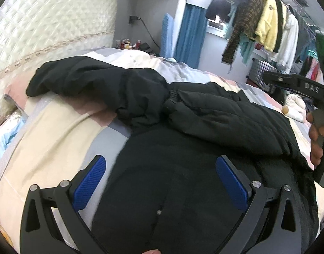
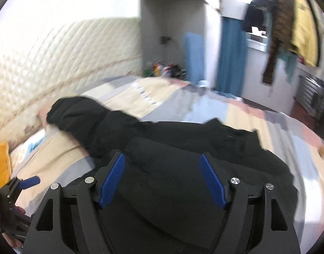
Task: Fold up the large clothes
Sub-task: 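Carry the held sleeve across the jacket body toward the other sleeve, then open the right tool, release the sleeve on the body, withdraw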
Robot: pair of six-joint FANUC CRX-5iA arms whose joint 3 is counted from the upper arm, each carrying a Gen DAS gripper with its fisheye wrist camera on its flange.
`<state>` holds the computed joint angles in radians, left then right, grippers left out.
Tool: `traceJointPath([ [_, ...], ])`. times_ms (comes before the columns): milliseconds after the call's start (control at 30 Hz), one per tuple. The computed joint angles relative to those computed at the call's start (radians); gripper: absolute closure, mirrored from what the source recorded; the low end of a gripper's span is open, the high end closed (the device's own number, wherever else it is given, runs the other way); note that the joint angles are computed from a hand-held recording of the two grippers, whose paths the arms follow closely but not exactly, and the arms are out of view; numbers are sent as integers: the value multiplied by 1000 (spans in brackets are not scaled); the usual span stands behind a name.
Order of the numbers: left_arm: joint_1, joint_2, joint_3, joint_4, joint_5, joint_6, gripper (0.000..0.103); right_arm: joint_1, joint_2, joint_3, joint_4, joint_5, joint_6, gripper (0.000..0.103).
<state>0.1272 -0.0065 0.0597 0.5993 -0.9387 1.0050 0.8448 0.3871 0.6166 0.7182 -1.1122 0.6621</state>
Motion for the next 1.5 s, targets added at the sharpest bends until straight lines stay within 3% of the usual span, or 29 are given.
traceJointPath([
  [233, -41, -19, -18, -12, 16, -31, 0, -19, -241, -414, 170, -7, -353, 30],
  [567, -94, -11, -1, -89, 28, 7, 0, -63, -415, -704, 129, -35, -517, 30],
  [733, -117, -1, 11, -116, 20, 29, 0, -61, -454, -769, 79, -25, -490, 29],
  [1067, -147, 21, 45, -203, -14, 90, 0, -65, -444, -760, 9, -32, -365, 19],
  [1333, -148, 17, 40, -204, -23, 101, 0, -52, -356, -711, 40, -153, -292, 14],
  [1500, -151, 8, 30, -206, -17, 95, 0, -72, -338, -730, 137, -142, -350, 14],
])
